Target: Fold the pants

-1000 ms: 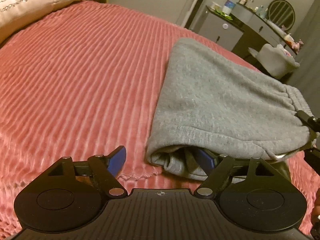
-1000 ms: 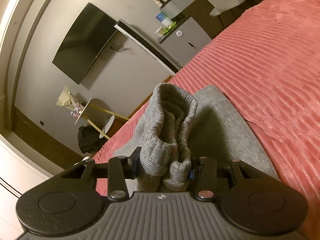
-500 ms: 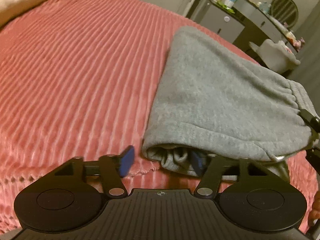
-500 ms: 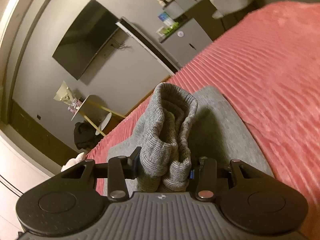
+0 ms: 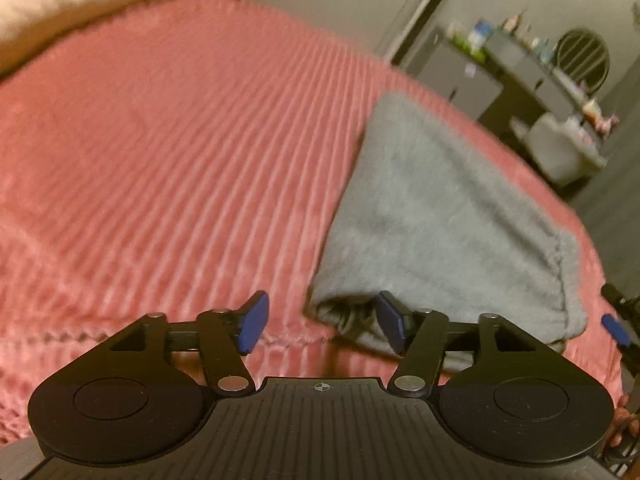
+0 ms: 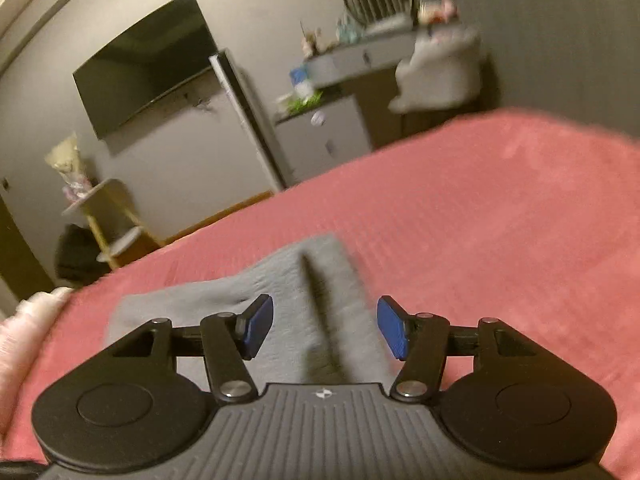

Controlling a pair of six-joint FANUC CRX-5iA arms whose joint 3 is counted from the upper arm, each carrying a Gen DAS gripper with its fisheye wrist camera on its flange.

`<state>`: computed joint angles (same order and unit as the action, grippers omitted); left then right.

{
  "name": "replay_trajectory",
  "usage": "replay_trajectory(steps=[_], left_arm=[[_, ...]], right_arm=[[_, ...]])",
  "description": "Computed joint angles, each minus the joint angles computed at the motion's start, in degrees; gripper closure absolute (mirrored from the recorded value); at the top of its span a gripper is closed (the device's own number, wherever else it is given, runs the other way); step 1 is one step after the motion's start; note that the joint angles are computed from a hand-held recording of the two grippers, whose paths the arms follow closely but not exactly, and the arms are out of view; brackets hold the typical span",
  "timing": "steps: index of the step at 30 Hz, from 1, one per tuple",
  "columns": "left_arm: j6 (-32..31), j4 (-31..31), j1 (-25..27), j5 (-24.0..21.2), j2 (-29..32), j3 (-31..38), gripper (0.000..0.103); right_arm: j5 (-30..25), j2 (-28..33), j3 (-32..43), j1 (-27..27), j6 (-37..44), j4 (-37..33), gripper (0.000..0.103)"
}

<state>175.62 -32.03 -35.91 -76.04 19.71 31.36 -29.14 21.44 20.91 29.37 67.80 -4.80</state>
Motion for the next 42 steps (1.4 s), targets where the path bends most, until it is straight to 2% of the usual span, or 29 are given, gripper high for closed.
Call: replay_trajectory(steps=[1,3,4,5,6,8,10,12,13,14,17,18,20,21,22,23,25,27,28,30,32,33,34,36,40,42], left_arm=[[-0.1,-2.8,-1.2,-0.6,0.4,1.4,0.022],[-3.3,-6.5,-2.2,-1.2,2.1,5.0,0.016],[-5.9,-7.9,-2.3,-1.0,3.4,6.9,0.013],[-8.1,-8.6,-2.0,-0.7,4.7,8.6,0.012],[-10.7,-7.6,-1.1,-0.4,6.2,10.2,0.012],[-14.8,-3.2,1.6,-0.3,9.5,12.8,0.015],[-16.2,-0.8,3.0,-2.4,12.5,14.5,0.020],[-16.3,-0.4,3.3,-3.7,13.7,13.5,0.010],[-14.4,0.6,3.7,-2.7,13.3,12.3,0.008],[-13.1,0.5,4.0,-1.4,12.4,10.9,0.008],[-12.7,-1.1,3.5,-1.4,12.3,10.7,0.006],[-12.9,-1.6,3.2,-2.0,12.9,11.6,0.006],[-13.9,-2.1,3.1,-2.9,14.0,13.3,0.005],[-13.9,-2.3,3.1,-2.9,14.3,13.6,0.005],[-13.6,-2.3,3.1,-2.6,14.2,13.2,0.004],[-13.3,-2.2,3.2,-2.3,14.0,12.8,0.004],[-13.0,-2.0,3.2,-2.2,14.0,13.0,0.004],[-12.7,-1.9,3.3,-2.0,13.9,12.7,0.004],[-12.5,-1.8,3.3,-2.1,13.8,12.6,0.004],[-12.2,-1.8,3.1,-2.4,13.8,12.7,0.004],[-11.9,-2.0,2.9,-2.7,13.7,12.7,0.004],[-11.9,-2.0,2.8,-2.9,13.6,12.7,0.004],[-11.8,-2.0,2.7,-3.0,13.5,12.7,0.004],[-11.6,-2.4,2.5,-3.6,13.6,13.0,0.004],[-11.3,-1.8,2.8,-3.1,13.5,12.7,0.004],[-11.0,-1.6,3.0,-2.9,13.5,12.5,0.004]], right_arm=[[-1.0,0.2,1.4,-0.6,3.4,-3.7,0.045],[-3.4,1.4,5.0,-0.9,10.4,-9.3,0.056],[-4.9,2.3,6.9,-0.6,13.3,-10.7,0.067],[-6.5,3.3,8.9,-0.1,16.5,-12.1,0.073],[-8.3,4.6,11.4,0.3,20.4,-14.0,0.075],[-11.5,7.7,15.9,2.1,25.5,-13.4,0.078],[-18.5,12.1,23.1,2.6,29.1,-14.2,0.078],[-22.1,16.7,28.6,3.6,29.2,-9.2,0.080],[-22.8,18.6,30.6,3.8,28.9,-6.7,0.099],[-22.9,20.3,32.4,3.5,28.1,-5.3,0.103],[-22.5,22.0,35.7,0.8,24.6,-8.7,0.103],[-22.2,21.2,35.1,0.3,23.7,-9.7,0.103],[-18.7,17.1,29.1,0.2,22.0,-9.8,0.103],[-15.3,14.1,23.9,0.9,19.1,-6.5,0.097],[-12.7,11.9,19.9,1.0,16.8,-4.3,0.081],[-10.5,9.6,16.2,0.8,14.6,-4.1,0.057],[-11.1,5.8,12.2,-2.3,11.1,-11.4,0.039],[-17.8,5.7,13.4,-6.3,9.9,-21.0,0.039],[-20.5,6.1,13.7,-7.4,8.5,-22.7,0.039],[-23.1,6.7,14.3,-10.3,8.4,-30.0,0.039],[-26.5,8.0,16.6,-12.9,8.4,-37.7,0.052],[-26.3,8.0,16.7,-12.7,8.4,-37.5,0.051],[-27.4,8.5,17.7,-11.8,6.7,-34.2,0.052],[-29.2,8.9,18.6,-10.5,2.7,-29.3,0.044],[-31.0,9.9,19.6,-11.0,3.1,-33.1,0.030],[-31.5,11.2,20.9,-10.3,2.4,-33.4,0.028]])
